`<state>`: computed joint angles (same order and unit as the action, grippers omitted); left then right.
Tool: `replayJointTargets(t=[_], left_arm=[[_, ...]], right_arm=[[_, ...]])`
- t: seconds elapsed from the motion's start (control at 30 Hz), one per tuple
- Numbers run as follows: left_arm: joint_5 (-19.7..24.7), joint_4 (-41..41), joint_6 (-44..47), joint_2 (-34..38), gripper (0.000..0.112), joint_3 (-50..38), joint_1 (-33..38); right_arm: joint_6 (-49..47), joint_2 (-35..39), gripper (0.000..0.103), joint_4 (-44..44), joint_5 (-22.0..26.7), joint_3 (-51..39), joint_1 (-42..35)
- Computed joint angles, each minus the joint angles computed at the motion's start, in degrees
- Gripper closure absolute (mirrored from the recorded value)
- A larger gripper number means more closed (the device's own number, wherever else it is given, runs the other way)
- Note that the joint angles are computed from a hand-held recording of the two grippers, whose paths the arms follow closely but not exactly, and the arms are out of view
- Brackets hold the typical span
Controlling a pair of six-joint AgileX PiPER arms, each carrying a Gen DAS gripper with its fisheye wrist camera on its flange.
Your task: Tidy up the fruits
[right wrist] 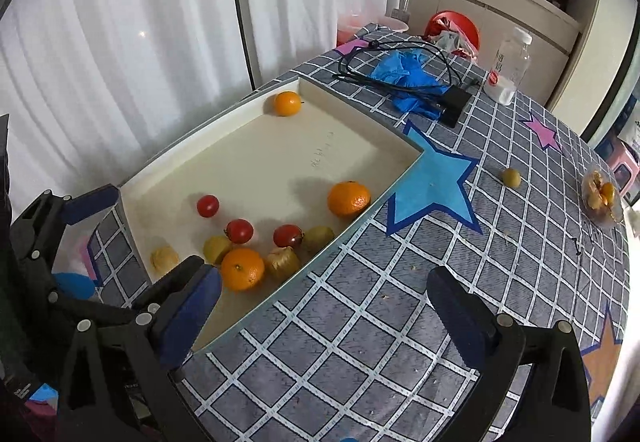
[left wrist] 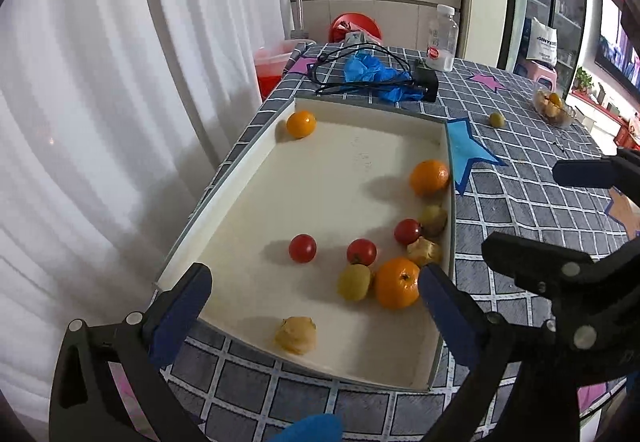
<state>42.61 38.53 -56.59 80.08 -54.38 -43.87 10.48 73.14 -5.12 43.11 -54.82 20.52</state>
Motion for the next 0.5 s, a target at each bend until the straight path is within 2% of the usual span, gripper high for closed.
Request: replayJointTargets(t=[0.27,0.5], left_arm=[[3.7,3.2,-2.8,-0.5,0.009,-0.7,-3.3],[5.1,4.6,-3.9,-0.1,0.009,-1.1,-4.8]], right_arm=[[-1.0,-1.7,0.0,1.0,0.3,1.0,-0.6],[-0.8,-2.3,0.0,1.1,0.3,1.4,-0.8]])
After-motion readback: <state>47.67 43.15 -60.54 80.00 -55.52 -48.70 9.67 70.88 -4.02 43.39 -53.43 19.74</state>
